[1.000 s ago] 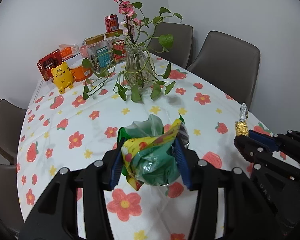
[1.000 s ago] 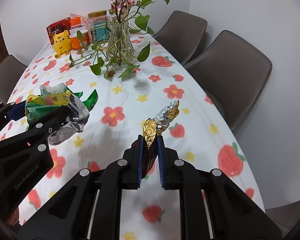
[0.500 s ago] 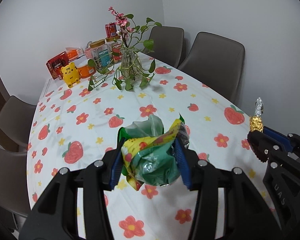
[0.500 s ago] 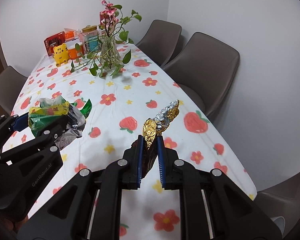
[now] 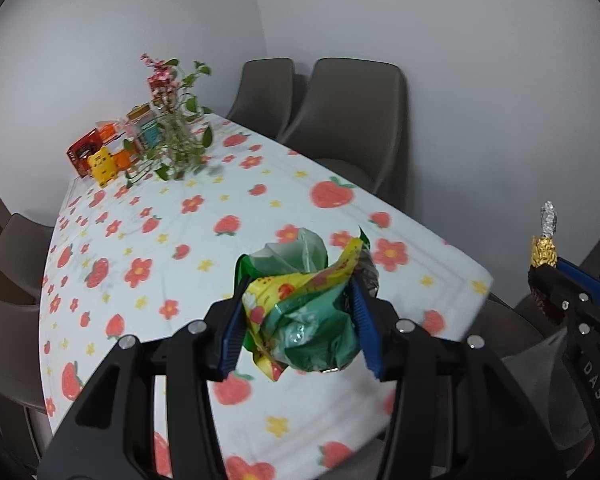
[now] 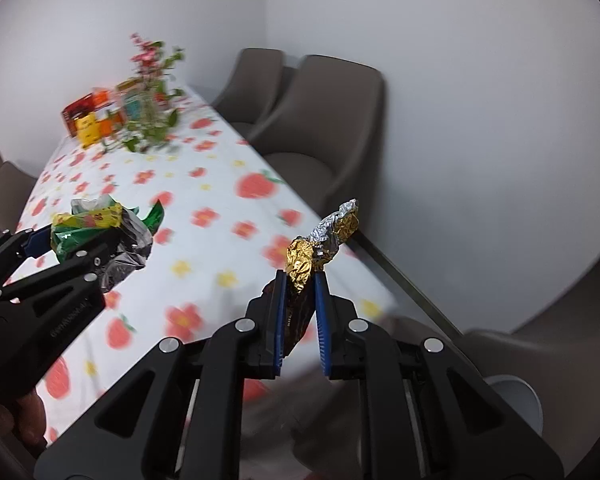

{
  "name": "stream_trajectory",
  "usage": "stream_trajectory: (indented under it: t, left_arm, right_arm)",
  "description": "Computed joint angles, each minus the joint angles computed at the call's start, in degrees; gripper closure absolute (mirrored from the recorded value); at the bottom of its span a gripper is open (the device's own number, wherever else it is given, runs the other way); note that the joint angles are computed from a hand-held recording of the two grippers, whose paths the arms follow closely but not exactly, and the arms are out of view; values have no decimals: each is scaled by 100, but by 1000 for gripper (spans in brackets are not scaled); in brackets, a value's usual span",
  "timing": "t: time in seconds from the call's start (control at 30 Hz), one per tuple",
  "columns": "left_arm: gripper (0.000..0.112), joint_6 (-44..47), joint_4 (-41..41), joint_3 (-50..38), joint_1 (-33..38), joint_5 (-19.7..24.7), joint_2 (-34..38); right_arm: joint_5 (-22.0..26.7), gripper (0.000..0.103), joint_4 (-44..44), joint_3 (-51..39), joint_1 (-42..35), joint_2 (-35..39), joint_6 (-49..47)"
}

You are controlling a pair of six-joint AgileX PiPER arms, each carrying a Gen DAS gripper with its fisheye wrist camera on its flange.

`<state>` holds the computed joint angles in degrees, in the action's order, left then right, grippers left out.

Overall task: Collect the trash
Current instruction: 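Lift and carry the green bag and foil wrapper over the grey bin, then open the right tool over the bin while the left tool releases the bag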

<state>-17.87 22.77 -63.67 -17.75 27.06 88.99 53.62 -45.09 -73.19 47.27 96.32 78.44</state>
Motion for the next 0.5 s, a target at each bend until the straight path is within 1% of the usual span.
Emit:
stream_trajectory:
  t: [0.07,0.1,0.17,0.27,0.37,0.5]
  left_arm:
    - [64,-905,637,231,-824,114,-107]
    - [64,-1225,814,291,-1214,187,-109]
    - [64,-1599,900,324,-1924,332,-23]
    - [63,-1951,938,211,-2922,501,289]
    - [63,-2083,818,-79,-3692,598,729]
    - [63,-2013,542,-483,-4297,686,1179]
  right_arm:
    - [147,90,-124,991,64,-684,413]
    - [208,90,-113,1415,81,-1005,557]
    - [362,90,53,2305,117,-1702,841]
    - [595,90,402,3420,206,-2595,1240]
    - [934,90,723,4158,476,-3362,1603]
    - [1135,90,894,4614,716,-3917,1810]
